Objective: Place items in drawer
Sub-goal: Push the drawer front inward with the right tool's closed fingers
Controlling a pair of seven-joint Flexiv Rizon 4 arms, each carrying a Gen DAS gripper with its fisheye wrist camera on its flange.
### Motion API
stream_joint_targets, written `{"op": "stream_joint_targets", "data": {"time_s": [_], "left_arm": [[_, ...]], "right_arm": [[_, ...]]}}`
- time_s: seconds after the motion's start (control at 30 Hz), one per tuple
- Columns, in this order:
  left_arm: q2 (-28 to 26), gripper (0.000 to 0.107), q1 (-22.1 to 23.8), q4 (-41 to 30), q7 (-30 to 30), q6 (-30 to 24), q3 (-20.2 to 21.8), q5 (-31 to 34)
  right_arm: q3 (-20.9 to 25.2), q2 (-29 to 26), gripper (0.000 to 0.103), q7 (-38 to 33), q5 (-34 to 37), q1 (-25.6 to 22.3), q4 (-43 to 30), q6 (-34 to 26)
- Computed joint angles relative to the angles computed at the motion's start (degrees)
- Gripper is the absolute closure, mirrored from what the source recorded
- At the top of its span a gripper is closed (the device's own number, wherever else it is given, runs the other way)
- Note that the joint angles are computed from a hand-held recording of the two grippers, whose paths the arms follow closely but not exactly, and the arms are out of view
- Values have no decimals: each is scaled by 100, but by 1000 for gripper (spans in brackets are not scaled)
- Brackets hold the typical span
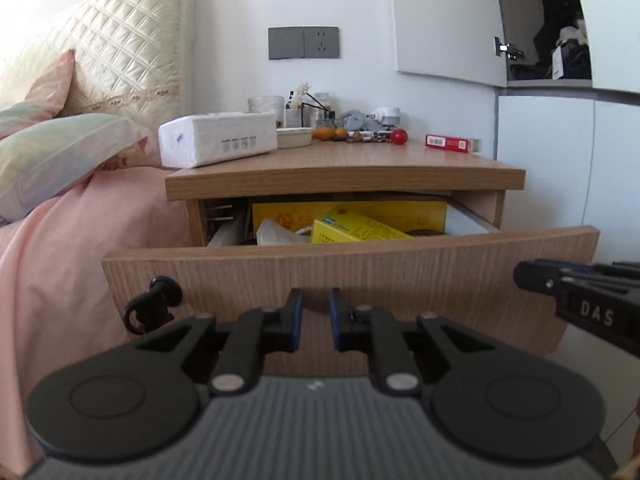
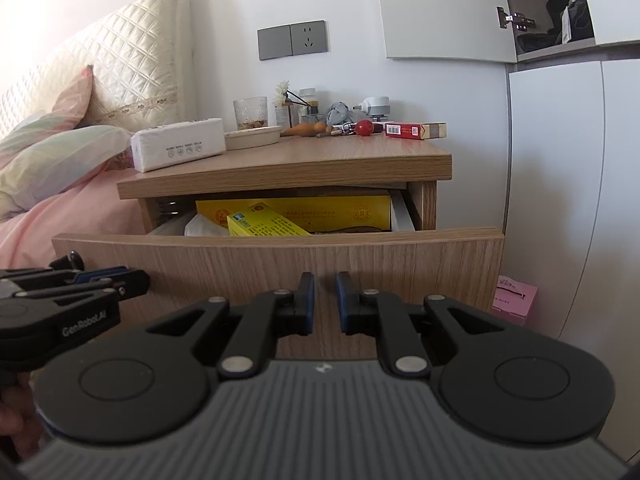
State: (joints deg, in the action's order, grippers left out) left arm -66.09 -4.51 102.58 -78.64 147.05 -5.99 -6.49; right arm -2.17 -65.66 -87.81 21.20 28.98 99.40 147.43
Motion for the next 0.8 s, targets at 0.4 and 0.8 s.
{"op": "stream_joint_targets", "data": {"time_s": [0.4,0.8], "left_arm": [[-216,91,69,-731,158,-490,13,150],[-637,92,135,-1478,319,-465,-17,126]], "right_arm": [[-128,-283,89,-65,-17,-103,-725,-280],[-189,-572,89,-112,-32,-209,-1397,-554]]}}
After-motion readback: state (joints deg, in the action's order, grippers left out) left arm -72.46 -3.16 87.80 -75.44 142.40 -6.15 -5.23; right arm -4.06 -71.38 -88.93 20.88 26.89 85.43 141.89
